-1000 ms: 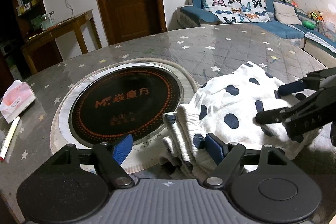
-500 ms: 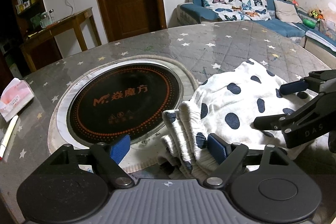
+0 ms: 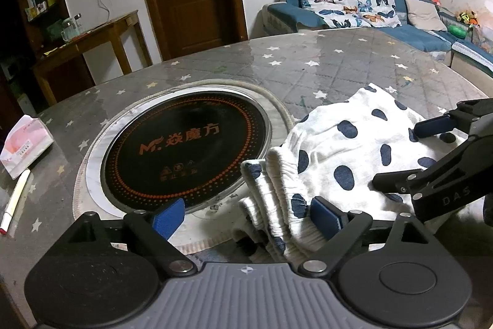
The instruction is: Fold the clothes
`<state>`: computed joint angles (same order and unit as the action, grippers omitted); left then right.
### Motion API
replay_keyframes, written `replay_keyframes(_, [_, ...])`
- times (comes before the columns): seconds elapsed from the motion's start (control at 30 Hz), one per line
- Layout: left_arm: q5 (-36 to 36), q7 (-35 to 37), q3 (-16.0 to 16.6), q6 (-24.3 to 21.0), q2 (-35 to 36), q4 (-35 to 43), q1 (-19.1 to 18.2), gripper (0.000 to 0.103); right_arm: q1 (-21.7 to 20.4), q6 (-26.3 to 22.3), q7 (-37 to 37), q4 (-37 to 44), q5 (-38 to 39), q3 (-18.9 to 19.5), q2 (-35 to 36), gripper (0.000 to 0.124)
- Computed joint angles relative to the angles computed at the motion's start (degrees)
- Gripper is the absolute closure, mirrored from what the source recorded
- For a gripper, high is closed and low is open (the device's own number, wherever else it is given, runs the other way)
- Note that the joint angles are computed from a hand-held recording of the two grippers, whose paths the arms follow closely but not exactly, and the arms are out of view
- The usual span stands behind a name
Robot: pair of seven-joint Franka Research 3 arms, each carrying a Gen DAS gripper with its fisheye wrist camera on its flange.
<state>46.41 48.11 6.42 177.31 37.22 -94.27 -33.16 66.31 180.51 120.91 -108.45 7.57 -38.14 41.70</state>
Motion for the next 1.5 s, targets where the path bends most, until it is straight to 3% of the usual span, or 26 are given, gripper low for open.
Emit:
replay_keyframes(0.67, [1.7, -1.6, -0.3, -2.7, 0.1, 1.0, -0.4, 0.006, -0.3, -3.3, 5.5, 0.9, -5.8, -0.3, -0.6, 0.021])
replay_keyframes(1.37, [6.9, -5.5, -1.6, -6.0, -0.2, 1.9, 0.0, 0.004, -0.8, -3.6, 8.2, 1.0, -9.3, -0.1, -1.0, 0.021])
replay_keyframes(1.5, [7.7, -6.1, -1.9, -6.1, -0.5, 1.8, 0.3, 0.004, 0.5, -3.6, 9.3, 0.5, -10.0, -1.5, -1.0, 0.021])
